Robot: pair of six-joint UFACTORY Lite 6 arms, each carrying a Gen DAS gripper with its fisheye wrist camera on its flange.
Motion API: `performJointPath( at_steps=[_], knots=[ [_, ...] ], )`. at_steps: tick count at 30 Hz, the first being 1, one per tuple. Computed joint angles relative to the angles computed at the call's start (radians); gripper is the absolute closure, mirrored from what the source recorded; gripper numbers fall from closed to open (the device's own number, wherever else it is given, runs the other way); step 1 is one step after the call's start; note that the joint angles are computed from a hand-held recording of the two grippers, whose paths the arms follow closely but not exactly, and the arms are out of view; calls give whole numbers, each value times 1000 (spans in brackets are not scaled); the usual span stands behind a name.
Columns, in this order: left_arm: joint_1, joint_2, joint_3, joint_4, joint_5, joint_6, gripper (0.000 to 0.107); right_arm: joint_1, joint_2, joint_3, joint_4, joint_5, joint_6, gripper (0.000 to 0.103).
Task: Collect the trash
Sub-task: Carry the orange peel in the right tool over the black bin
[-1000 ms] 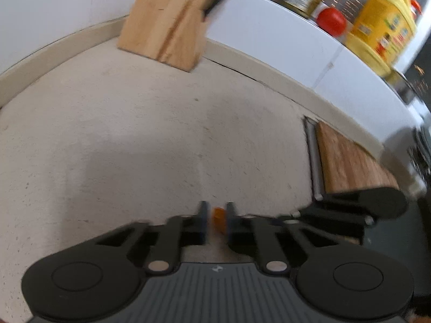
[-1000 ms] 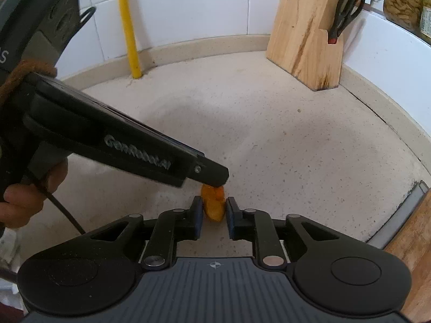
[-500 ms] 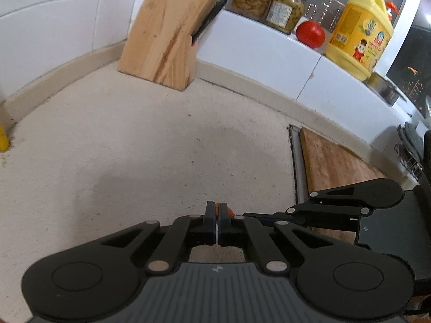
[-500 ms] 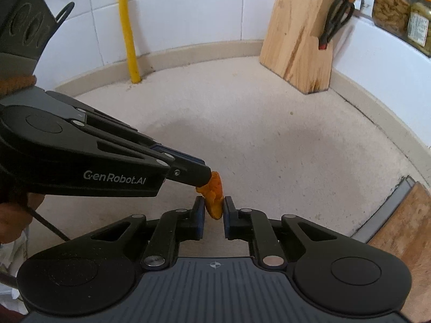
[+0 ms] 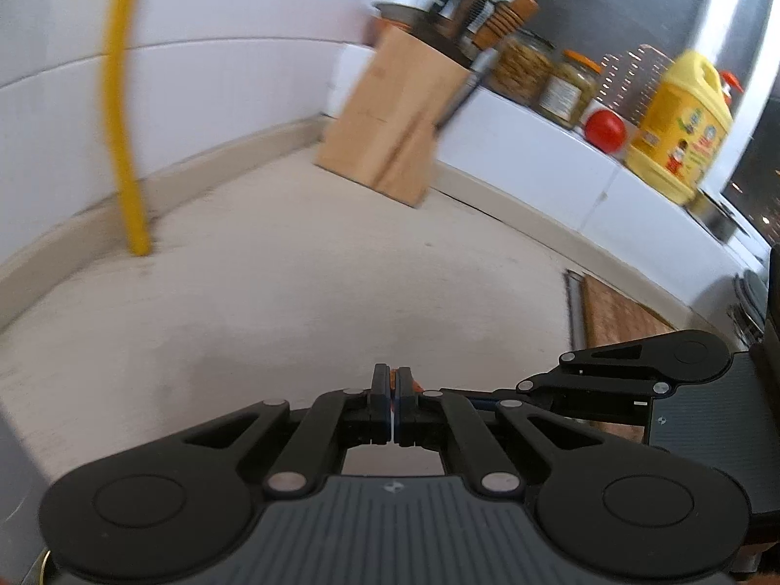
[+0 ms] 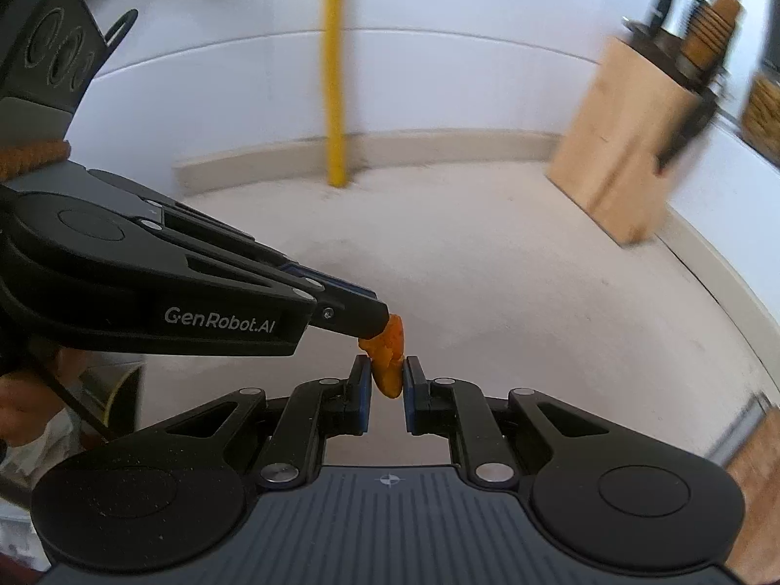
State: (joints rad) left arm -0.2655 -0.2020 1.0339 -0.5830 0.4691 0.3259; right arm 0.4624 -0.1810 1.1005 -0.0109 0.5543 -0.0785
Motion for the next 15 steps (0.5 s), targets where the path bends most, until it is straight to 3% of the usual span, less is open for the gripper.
performJointPath(
  at_steps=[7,15],
  knots=[
    [172,-224,-160,1,70,27,107,181,101,103,-80,-4,119,85],
    [515,-458,-301,-62,252,180,107,346,245,239,-67,-18,146,85]
  ],
)
